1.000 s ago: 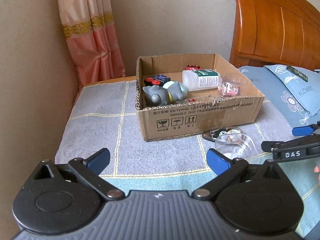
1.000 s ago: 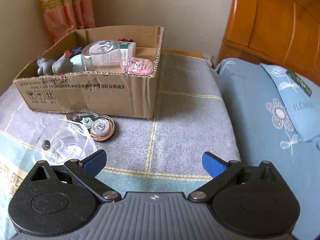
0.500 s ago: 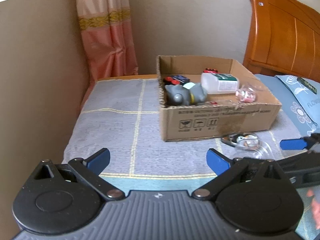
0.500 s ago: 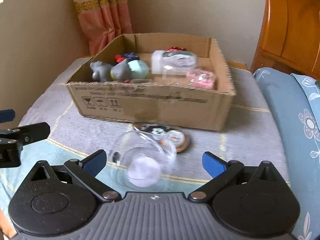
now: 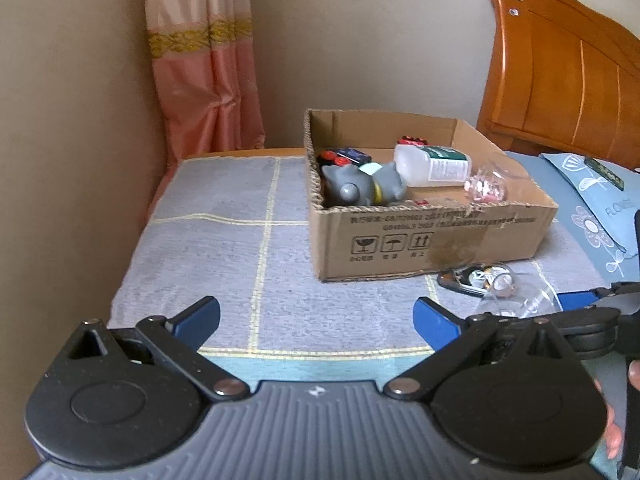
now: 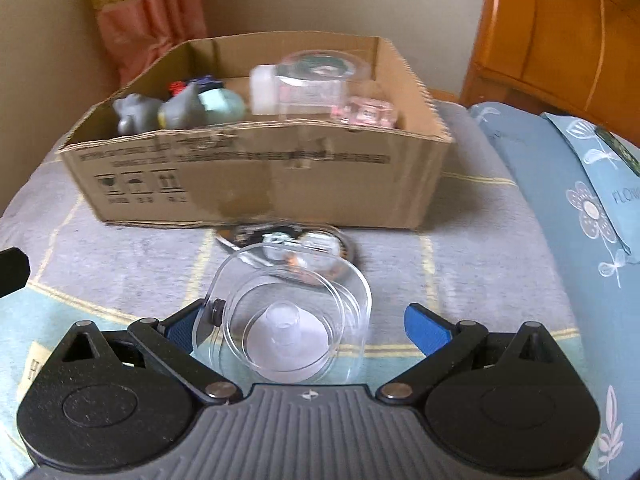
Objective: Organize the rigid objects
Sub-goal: 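Move the left tool to the correction tape while the right tool approaches the clear container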
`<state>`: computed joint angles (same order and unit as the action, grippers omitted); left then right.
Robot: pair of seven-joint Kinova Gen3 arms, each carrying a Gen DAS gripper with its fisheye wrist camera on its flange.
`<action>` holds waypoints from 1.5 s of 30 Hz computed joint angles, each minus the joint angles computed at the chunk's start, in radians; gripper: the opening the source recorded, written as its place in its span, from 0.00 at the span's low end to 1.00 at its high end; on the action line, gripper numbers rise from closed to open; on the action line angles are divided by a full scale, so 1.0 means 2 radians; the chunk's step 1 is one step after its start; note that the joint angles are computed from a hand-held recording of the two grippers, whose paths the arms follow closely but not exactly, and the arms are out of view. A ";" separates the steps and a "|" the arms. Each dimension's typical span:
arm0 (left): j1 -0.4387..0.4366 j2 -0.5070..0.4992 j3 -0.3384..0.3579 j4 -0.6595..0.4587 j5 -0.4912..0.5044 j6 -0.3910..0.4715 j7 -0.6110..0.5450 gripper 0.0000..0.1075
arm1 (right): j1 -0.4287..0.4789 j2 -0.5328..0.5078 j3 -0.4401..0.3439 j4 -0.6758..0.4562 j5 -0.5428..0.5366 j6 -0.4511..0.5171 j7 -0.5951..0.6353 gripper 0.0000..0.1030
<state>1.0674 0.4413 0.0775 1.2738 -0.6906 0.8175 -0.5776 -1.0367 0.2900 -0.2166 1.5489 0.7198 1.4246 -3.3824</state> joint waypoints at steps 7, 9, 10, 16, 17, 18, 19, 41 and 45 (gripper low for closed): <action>0.009 0.020 0.002 -0.028 0.003 0.012 -0.029 0.95 | 0.003 -0.023 -0.012 0.039 -0.012 0.006 -0.016 1.00; 0.010 0.026 0.003 -0.036 0.006 0.006 -0.040 0.95 | 0.007 -0.032 -0.016 0.053 -0.014 -0.001 -0.019 1.00; 0.010 0.030 0.003 -0.041 0.010 0.003 -0.046 0.95 | 0.008 -0.037 -0.019 0.061 -0.012 -0.006 -0.022 1.00; -0.003 0.073 0.022 -0.115 0.075 0.017 -0.133 0.95 | 0.019 -0.064 -0.038 0.101 -0.003 -0.031 -0.005 1.00; -0.002 0.083 0.021 -0.130 0.084 0.023 -0.146 0.95 | 0.021 -0.069 -0.041 0.110 0.000 -0.037 -0.004 1.00; 0.000 0.094 0.021 -0.149 0.092 0.032 -0.159 0.95 | 0.022 -0.074 -0.045 0.117 0.002 -0.041 -0.002 1.00; 0.003 0.103 0.018 -0.164 0.098 0.039 -0.169 0.95 | 0.024 -0.079 -0.048 0.122 0.003 -0.043 -0.003 1.00; 0.021 0.205 -0.034 -0.312 0.209 0.064 -0.185 0.95 | 0.017 -0.105 -0.090 0.195 0.063 -0.063 -0.046 1.00; 0.041 0.219 -0.053 -0.339 0.180 0.100 -0.178 0.95 | 0.015 -0.105 -0.091 0.198 0.067 -0.062 -0.053 1.00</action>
<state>1.1500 0.8794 -0.0293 0.5964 -0.3307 1.0171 -0.9334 -1.0070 0.0797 -0.3990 1.9455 0.8531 1.3011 -3.4880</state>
